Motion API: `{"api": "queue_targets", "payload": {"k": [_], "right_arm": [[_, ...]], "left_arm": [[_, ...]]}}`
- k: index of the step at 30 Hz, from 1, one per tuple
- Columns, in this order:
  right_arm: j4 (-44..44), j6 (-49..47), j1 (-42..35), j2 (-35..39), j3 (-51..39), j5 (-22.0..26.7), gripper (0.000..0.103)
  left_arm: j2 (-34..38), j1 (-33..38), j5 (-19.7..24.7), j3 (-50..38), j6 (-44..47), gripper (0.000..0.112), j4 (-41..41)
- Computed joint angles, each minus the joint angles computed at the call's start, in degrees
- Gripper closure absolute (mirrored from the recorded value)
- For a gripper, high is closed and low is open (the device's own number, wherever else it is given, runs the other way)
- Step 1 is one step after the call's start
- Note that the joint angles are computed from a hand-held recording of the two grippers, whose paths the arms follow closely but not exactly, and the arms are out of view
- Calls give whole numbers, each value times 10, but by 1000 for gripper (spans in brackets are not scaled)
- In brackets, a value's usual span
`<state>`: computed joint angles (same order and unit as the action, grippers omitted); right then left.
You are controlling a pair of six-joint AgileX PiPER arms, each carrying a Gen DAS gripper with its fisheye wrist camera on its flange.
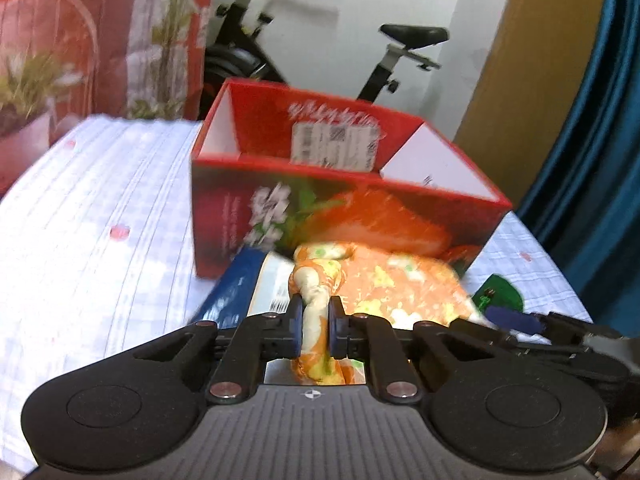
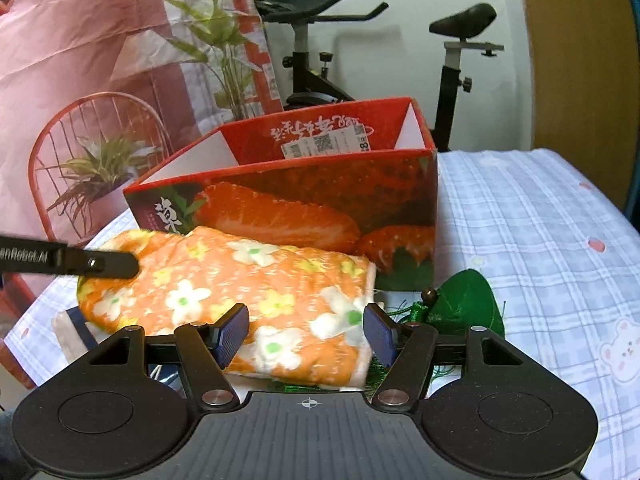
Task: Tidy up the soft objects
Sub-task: 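Close the left gripper on the oven mitt while the right gripper also grips it, then lift the oven mitt with both grippers and lower it into the red box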
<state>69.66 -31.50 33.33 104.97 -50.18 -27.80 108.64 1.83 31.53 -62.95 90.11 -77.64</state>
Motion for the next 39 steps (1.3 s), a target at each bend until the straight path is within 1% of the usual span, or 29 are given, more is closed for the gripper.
{"api": "queue_targets", "payload": {"k": [2,5,7,10,13,15,16,17,18,19,20,21,22,23,24,27,31,35,39], "right_arm": [[1,-1,-5,6,-5,6,41],[-9,15,-13,15,-11,21,39],[-21,26,-22,21,-16,32,38],[-47,44,-39,32,-28,50,38],[-73,69,-56,46,-46,74,38],[-92,90,-60,52,-50,79,39],[-89,89,-60,56,-56,79,40],[-94,96,-59,58,-58,77,46],[-104,107,-58,60,-58,76,48],[-91,96,-54,60,-60,71,53],[-67,70,-48,59,-61,61,61],[-47,48,-42,57,-61,52,66],[-22,23,-37,55,-61,43,75],[3,-4,-31,52,-65,35,87],[27,-31,-26,49,-66,25,92],[42,-60,-14,35,-62,3,92],[56,-104,10,14,-59,-38,93],[46,-111,13,-19,-48,-52,93],[51,-134,9,-43,-50,-51,93]], "left_arm": [[11,5,0,4,3,98,-6],[19,5,-4,12,43,97,-34],[20,0,-12,14,59,97,-44],[24,1,-11,19,83,97,-63],[31,7,-1,19,81,97,-71],[36,6,-1,17,78,96,-75],[36,5,-1,17,80,96,-78],[34,5,-2,19,83,97,-81],[32,6,-1,21,85,97,-85],[31,8,2,22,86,97,-86],[29,10,5,23,83,97,-84],[28,12,7,23,82,98,-84],[25,13,8,24,83,98,-87],[21,13,7,26,87,99,-92],[17,12,5,29,94,99,-98],[-4,8,-2,43,128,100,-128],[-30,11,8,52,154,100,-152],[-57,10,16,61,180,100,-179],[-74,7,23,60,185,100,-189]]}}
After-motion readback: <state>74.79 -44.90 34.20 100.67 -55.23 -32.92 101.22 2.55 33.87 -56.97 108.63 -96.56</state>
